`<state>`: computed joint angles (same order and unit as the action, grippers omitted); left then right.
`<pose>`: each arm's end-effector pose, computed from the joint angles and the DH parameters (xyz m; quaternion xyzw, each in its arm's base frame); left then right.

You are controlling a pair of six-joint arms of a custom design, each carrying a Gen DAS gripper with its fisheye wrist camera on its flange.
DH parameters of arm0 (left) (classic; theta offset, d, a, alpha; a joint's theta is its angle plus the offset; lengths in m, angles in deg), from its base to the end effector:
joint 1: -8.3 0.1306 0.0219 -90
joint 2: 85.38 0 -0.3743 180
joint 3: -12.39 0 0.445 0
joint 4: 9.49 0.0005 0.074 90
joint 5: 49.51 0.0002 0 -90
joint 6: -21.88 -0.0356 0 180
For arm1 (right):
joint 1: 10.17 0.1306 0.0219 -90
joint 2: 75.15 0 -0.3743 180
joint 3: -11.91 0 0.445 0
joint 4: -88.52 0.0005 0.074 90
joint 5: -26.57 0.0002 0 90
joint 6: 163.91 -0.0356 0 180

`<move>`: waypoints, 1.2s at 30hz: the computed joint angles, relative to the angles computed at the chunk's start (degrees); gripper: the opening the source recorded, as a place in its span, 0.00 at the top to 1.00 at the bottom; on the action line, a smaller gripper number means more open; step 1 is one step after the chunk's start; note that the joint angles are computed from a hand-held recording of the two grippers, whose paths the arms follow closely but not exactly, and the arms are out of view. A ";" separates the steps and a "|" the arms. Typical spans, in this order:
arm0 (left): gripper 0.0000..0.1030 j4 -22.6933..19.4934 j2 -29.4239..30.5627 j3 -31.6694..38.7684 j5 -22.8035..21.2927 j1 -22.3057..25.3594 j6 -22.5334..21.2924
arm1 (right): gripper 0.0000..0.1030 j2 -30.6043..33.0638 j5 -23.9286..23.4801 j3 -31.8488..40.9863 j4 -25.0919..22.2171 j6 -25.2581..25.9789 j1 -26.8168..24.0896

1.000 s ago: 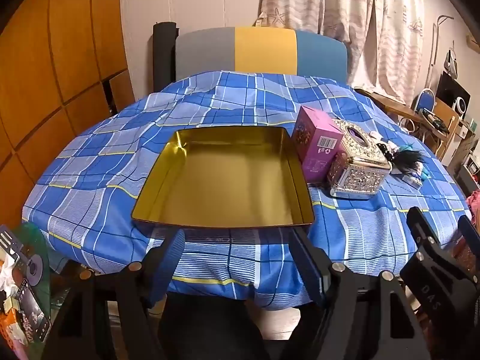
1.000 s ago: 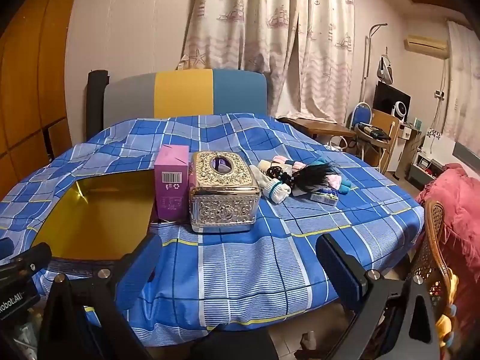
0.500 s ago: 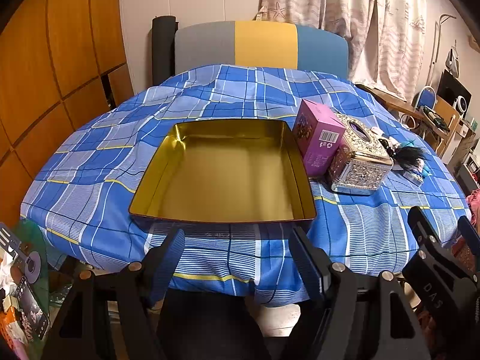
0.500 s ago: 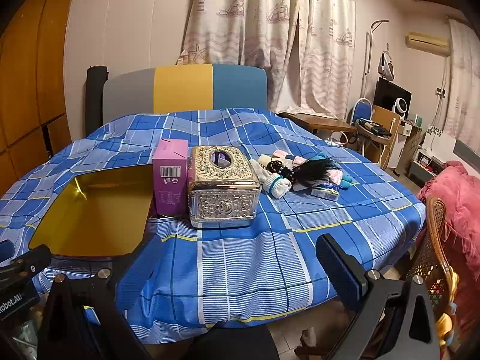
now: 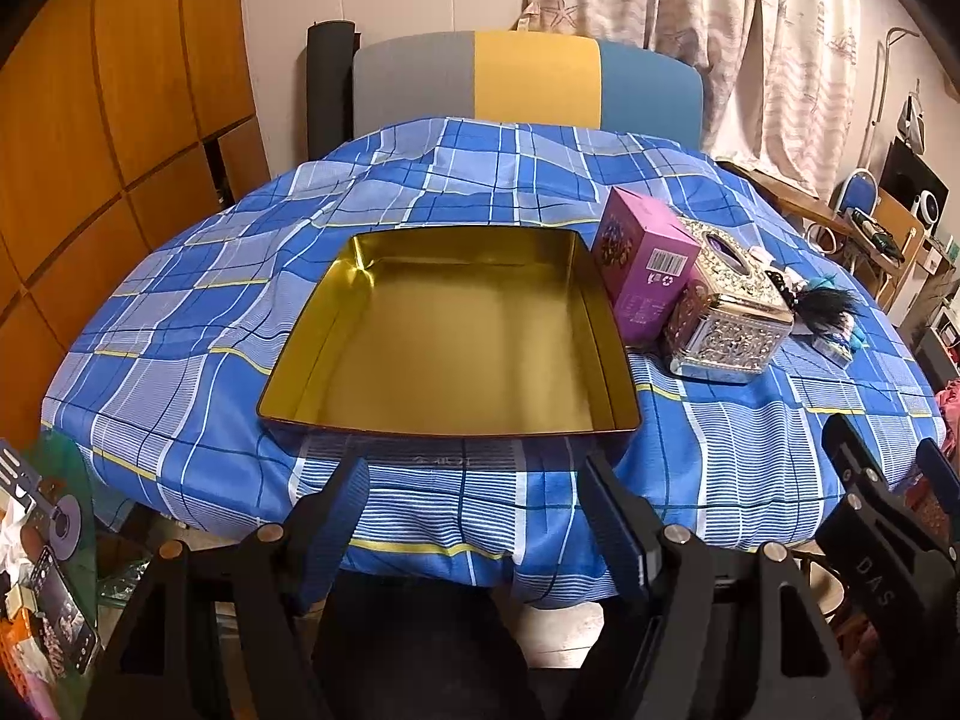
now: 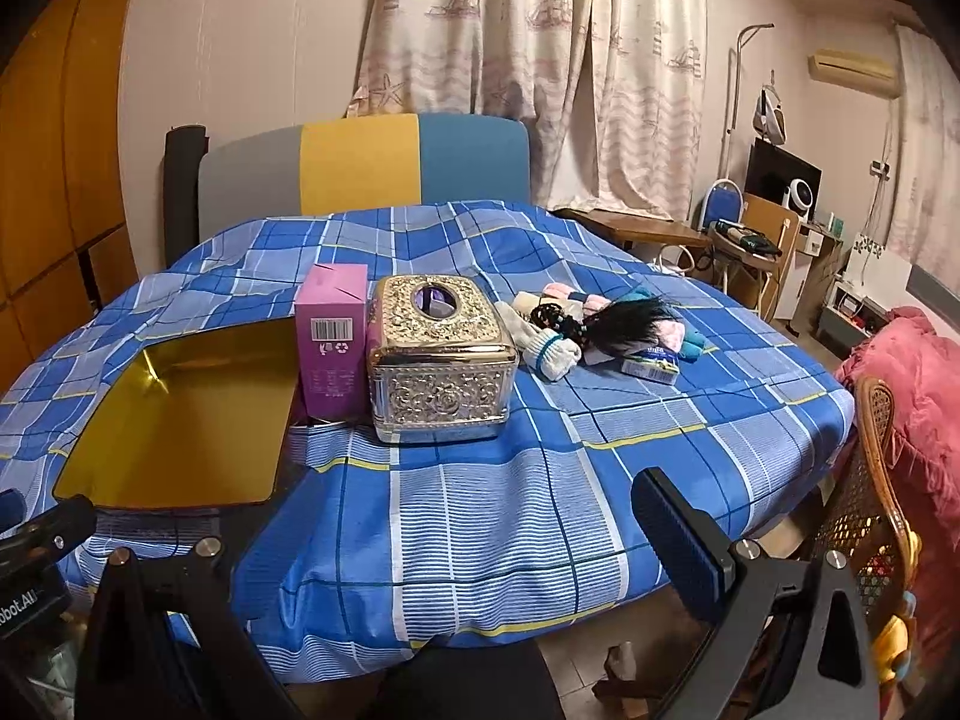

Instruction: Organize soft objects

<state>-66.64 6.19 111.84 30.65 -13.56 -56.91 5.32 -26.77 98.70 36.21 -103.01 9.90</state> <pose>0.5069 -0.1974 0.4830 0.0570 0.9328 -0.0216 0.3553 0.4521 0.1420 0.4748 0.1868 0.8681 -0.1172 0.4447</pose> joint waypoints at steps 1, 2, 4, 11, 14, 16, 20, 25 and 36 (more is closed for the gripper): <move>0.29 0.03 -0.02 -0.05 -0.08 0.00 -0.02 | 0.00 -0.03 0.25 0.01 -0.10 -0.21 0.01; 0.29 0.09 -0.07 -0.10 -0.12 0.01 -0.05 | 0.00 -0.01 0.22 0.02 -0.08 -0.24 0.01; 0.29 0.16 -0.12 -0.14 -0.14 0.00 -0.04 | 0.00 0.12 0.00 0.07 -0.17 -0.20 -0.03; 0.29 -0.04 -0.05 0.04 -0.05 0.12 0.07 | 0.00 0.07 -0.39 -0.25 0.08 0.14 -0.10; 0.29 -0.61 0.29 0.41 0.04 0.08 -0.06 | 0.00 0.26 -1.04 -0.10 -0.06 0.06 -0.22; 0.29 -0.58 0.27 0.39 0.06 0.07 -0.09 | 0.00 0.33 -0.78 -0.05 -0.12 -0.03 -0.22; 0.29 -0.33 0.25 0.29 -0.01 0.08 -0.08 | 0.00 0.56 -0.88 0.11 -0.36 -0.25 -0.39; 0.29 -0.77 0.58 0.44 0.24 0.02 -0.37 | 0.00 0.72 -1.41 0.12 -0.59 -0.27 -0.42; 0.29 -0.89 0.74 0.51 0.38 -0.14 -1.12 | 0.00 0.69 -1.22 -0.15 -0.14 0.00 -0.40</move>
